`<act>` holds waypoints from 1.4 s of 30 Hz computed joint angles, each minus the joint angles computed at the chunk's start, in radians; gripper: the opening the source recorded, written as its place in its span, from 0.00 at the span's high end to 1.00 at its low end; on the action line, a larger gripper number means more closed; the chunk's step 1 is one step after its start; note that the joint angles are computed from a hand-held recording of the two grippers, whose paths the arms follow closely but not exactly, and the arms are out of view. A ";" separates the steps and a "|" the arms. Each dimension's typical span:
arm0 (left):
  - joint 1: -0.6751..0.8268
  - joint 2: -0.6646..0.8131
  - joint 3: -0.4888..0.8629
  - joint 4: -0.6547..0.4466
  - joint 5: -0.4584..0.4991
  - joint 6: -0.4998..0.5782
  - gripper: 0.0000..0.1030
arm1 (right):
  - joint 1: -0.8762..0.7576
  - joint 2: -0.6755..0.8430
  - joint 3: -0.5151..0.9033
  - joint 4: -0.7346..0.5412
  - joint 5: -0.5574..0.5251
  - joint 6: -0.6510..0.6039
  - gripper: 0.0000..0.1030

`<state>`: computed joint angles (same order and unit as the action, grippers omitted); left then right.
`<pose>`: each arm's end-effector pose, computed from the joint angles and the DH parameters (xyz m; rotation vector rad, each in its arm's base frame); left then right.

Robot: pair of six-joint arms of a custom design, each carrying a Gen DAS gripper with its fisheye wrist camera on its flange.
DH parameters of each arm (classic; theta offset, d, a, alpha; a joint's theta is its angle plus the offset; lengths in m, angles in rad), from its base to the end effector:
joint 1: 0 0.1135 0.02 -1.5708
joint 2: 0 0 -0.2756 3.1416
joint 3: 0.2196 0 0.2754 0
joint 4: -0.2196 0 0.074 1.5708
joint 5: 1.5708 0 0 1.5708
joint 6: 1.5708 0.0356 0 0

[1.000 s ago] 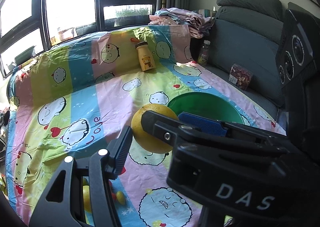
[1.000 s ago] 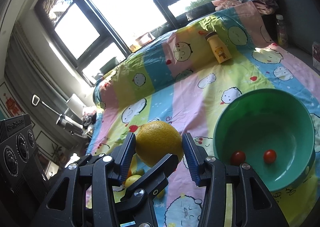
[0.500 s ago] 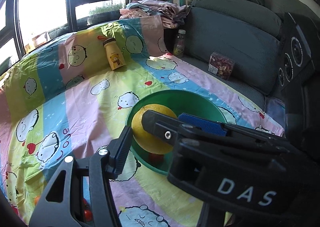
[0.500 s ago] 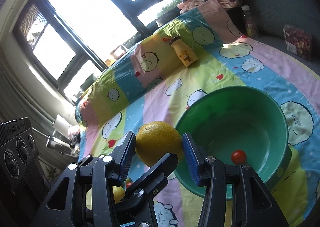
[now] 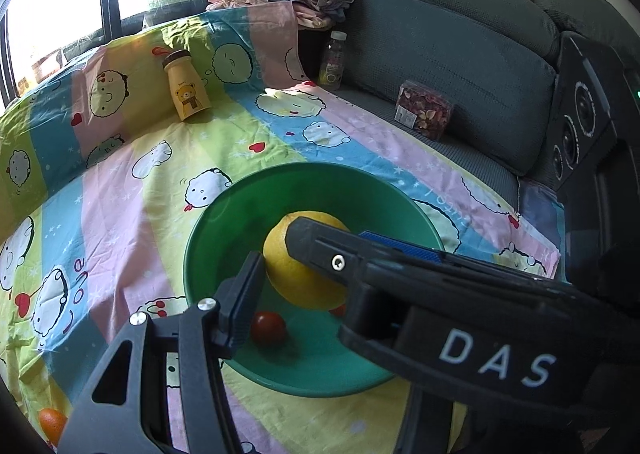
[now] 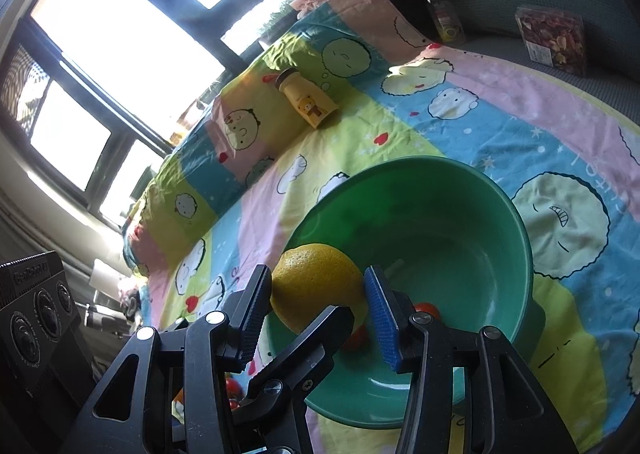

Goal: Organize fruits
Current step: 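Carry the held lemon over the green bowl with the right gripper, then lower the lemon into the green bowl and open the right gripper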

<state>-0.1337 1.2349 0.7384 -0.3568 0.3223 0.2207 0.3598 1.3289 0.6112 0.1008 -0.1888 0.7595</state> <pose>0.2611 -0.0465 0.2172 0.5649 2.3277 -0.3493 0.2642 0.1065 0.1865 0.3462 2.2754 0.8151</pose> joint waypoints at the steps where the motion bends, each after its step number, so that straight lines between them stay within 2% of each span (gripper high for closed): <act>1: -0.004 0.008 0.002 0.003 -0.001 -0.001 0.50 | -0.006 0.009 0.002 0.000 -0.006 0.002 0.51; 20: -0.002 0.163 0.059 0.014 0.068 0.015 0.51 | -0.047 0.101 0.047 -0.054 -0.002 -0.018 0.51; 27: 0.003 0.187 0.063 0.022 0.078 0.018 0.55 | -0.043 0.137 0.077 -0.087 0.015 -0.025 0.51; 29: 0.024 0.199 0.072 0.010 0.144 0.026 0.62 | -0.044 0.136 0.074 -0.073 0.004 -0.025 0.51; 30: 0.036 0.207 0.081 -0.006 0.187 0.033 0.69 | -0.052 0.135 0.063 -0.041 -0.031 -0.024 0.51; 31: 0.036 0.213 0.086 -0.014 0.191 0.032 0.68 | -0.057 0.134 0.056 -0.019 -0.059 -0.023 0.51; 32: 0.027 0.218 0.089 -0.012 0.172 0.027 0.67 | -0.049 0.133 0.066 -0.043 -0.033 -0.025 0.51; 35: 0.013 0.231 0.083 -0.008 0.145 0.020 0.68 | 0.002 0.154 0.125 -0.169 0.141 -0.021 0.51; 39: 0.047 0.216 0.067 -0.004 0.183 0.013 0.67 | 0.014 0.154 0.132 -0.185 0.171 -0.036 0.52; 42: 0.062 0.186 0.054 -0.011 0.176 0.022 0.66 | 0.014 0.149 0.129 -0.189 0.179 -0.029 0.52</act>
<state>-0.0716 1.4210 0.7925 -0.3676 0.4981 0.2422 0.3737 1.4783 0.7404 -0.0884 -0.0097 0.7305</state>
